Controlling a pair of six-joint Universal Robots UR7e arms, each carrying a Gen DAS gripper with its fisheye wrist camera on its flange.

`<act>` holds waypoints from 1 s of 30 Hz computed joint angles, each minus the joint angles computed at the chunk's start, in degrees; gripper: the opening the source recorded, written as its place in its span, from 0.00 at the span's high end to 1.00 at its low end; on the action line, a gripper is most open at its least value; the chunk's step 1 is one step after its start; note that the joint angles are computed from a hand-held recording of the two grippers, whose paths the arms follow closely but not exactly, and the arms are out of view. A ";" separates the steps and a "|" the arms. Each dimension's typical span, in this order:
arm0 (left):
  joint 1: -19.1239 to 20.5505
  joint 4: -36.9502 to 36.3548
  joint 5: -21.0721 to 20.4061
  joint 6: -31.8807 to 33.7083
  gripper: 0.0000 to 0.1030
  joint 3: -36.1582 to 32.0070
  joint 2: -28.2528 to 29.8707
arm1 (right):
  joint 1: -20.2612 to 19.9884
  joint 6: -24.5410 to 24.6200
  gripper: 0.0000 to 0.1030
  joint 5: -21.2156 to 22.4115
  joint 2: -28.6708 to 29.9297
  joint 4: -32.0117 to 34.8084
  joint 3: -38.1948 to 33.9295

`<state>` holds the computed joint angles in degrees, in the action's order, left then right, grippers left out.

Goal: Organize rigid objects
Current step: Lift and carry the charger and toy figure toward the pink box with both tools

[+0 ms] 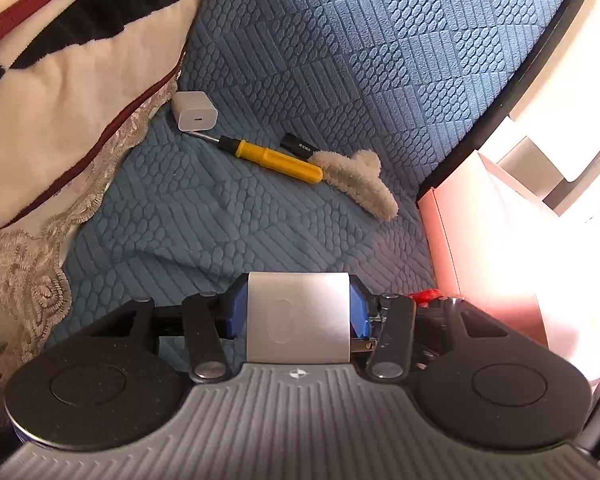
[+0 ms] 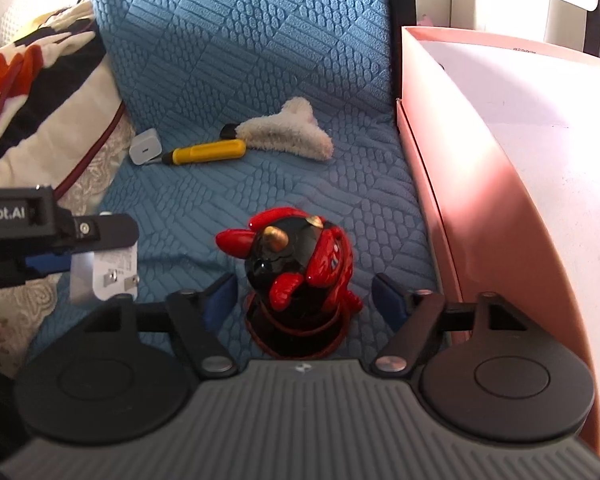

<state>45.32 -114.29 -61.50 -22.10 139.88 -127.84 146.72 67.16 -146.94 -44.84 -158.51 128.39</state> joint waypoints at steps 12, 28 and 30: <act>-0.38 0.85 0.42 -0.13 0.46 -0.22 -0.15 | 0.80 -4.58 0.41 -0.41 -1.05 1.48 -1.06; -11.56 12.27 2.44 -12.03 0.46 -2.88 -9.86 | 6.54 -6.66 0.41 0.33 -8.58 6.65 -2.57; -13.50 13.64 2.52 -14.86 0.46 -3.38 -10.53 | 7.27 -6.53 0.41 0.30 -9.92 8.33 -3.12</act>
